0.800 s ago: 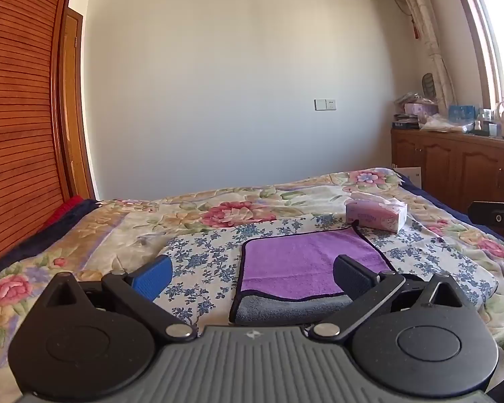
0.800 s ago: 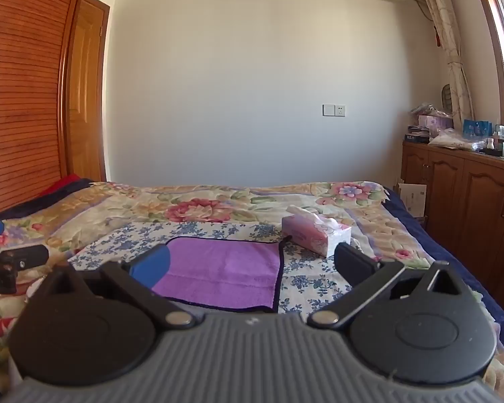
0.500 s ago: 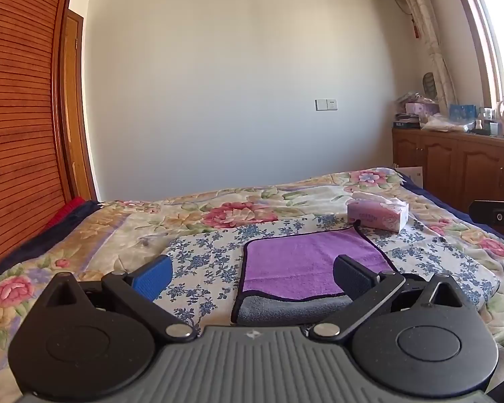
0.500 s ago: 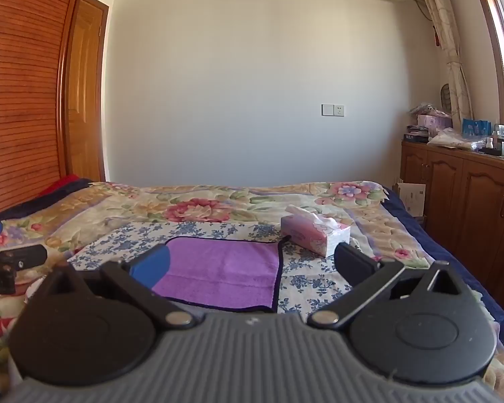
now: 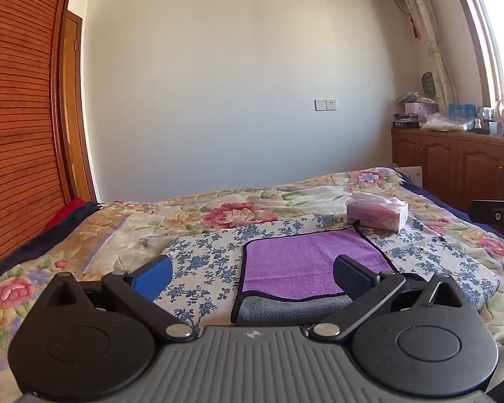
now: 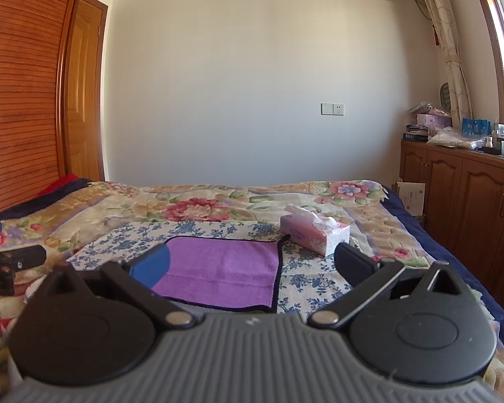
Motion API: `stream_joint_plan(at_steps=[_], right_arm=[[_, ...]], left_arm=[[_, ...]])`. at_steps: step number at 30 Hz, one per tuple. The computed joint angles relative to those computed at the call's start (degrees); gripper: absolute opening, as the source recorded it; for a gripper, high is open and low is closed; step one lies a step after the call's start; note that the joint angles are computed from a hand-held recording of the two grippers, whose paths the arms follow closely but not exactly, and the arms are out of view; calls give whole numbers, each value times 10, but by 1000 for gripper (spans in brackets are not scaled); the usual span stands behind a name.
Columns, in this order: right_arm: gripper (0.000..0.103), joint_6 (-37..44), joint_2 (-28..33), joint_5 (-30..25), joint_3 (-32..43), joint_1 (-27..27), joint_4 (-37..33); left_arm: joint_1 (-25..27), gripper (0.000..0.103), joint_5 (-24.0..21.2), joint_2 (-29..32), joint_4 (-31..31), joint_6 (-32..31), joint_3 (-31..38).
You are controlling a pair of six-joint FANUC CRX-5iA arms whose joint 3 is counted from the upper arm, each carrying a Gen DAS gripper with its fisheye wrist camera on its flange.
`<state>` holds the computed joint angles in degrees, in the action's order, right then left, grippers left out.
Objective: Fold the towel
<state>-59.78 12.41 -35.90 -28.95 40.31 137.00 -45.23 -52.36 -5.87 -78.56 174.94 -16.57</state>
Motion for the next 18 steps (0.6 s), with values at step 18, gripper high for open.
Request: stream_joint_plan(at_steps=[18], right_arm=[[103, 15, 3, 1, 3, 1, -9]], left_arm=[[16, 103, 14, -5, -2, 4, -6]])
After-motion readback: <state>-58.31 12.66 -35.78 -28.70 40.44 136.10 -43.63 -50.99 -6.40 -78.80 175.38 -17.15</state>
